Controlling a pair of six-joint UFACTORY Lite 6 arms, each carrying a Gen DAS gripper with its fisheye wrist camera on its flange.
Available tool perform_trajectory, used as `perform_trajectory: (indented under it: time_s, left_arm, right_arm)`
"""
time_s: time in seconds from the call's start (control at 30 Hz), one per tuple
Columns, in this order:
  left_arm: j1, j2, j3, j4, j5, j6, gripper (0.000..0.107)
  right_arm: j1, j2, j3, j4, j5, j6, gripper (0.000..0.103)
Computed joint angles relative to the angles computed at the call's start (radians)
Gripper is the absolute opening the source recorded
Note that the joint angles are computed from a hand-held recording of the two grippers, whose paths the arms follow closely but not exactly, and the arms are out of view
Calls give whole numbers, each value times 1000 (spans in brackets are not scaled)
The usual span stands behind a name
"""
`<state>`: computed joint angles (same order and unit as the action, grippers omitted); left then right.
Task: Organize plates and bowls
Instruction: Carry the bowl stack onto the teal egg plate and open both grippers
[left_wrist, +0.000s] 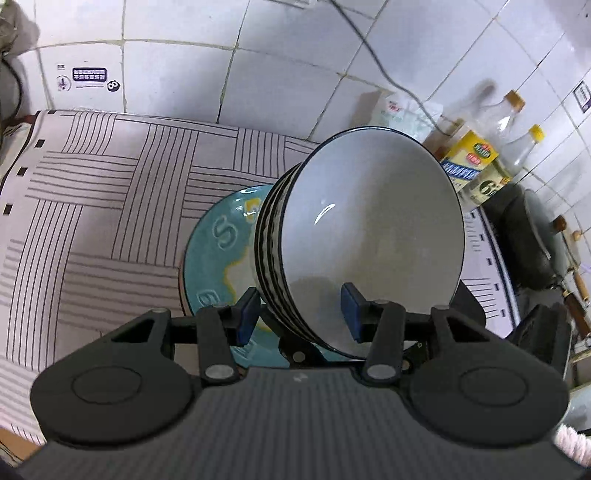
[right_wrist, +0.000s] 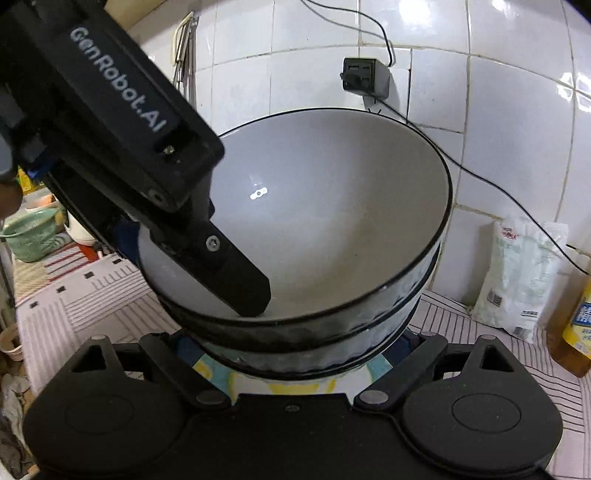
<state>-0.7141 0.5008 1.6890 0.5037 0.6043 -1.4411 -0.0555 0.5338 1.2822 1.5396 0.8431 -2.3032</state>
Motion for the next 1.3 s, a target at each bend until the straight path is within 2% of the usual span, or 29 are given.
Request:
perform_trajectory:
  time_s: [0.27, 0.43, 0.53, 0.63, 0.8, 1.07, 1.17, 1.3]
  left_arm:
    - [130, 68, -19, -310, -105, 403, 46]
    - [171, 93, -25, -446, -144, 573, 47]
    - [207, 84, -43, -599, -149, 718, 47]
    - [224, 70, -73, -683, -163, 785, 47]
    - [235, 52, -118, -742, -206, 824, 47]
    - [249, 31, -172, -797, -274, 845, 47]
    - [223, 33, -157, -636, -266, 713, 47]
    - [196, 12, -160, -460, -256, 522, 48]
  right_arm:
    - [60, 43, -63, 128, -111, -53, 95]
    - [88, 61, -58, 161, -168, -28, 95]
    - [103, 39, -56, 104, -204, 16, 95]
    - [120, 44, -37, 76, -234, 40, 95]
    - [152, 47, -30, 104, -258, 43, 95]
    - [168, 72, 41, -43, -302, 256, 96]
    - [183, 30, 7, -54, -354, 239, 95]
    - [160, -31, -18, -191, -336, 386, 95]
